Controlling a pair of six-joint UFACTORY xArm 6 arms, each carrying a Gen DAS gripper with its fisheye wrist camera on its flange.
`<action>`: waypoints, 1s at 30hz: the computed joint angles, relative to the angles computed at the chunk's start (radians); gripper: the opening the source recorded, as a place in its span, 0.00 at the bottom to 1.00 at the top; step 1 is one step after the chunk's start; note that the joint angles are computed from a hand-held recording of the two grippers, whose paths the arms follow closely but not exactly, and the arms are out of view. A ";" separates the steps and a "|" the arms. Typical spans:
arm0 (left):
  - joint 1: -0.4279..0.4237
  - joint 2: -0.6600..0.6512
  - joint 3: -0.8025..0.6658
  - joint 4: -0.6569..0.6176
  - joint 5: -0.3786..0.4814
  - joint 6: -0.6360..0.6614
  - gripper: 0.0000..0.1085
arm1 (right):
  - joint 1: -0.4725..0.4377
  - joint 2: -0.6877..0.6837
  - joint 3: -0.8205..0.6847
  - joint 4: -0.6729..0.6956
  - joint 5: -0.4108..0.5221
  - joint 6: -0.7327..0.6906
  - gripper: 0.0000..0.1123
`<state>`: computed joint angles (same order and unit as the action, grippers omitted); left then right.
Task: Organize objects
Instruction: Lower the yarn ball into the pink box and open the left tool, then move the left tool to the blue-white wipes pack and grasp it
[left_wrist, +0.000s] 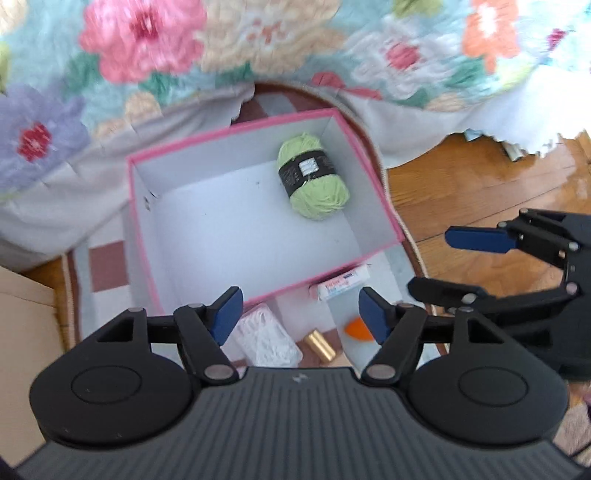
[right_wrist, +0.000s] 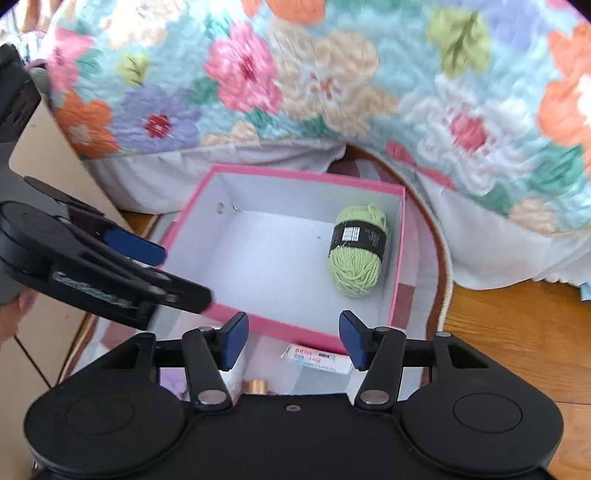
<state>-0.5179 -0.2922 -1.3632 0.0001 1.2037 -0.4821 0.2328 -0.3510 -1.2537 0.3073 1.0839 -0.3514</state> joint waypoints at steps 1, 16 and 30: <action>-0.009 -0.015 -0.008 0.010 0.015 -0.010 0.66 | -0.007 -0.020 -0.008 0.007 0.023 -0.006 0.55; -0.242 -0.192 -0.058 0.102 0.216 -0.177 0.67 | -0.095 -0.303 -0.051 0.134 0.392 -0.085 0.62; -0.309 -0.441 0.274 0.003 0.150 -0.382 0.74 | -0.119 -0.531 0.205 0.170 0.460 -0.151 0.73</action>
<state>-0.8268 -0.7335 -1.0895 0.0030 1.3533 -0.8644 0.1137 -0.8819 -1.0486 0.4770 1.5436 -0.5024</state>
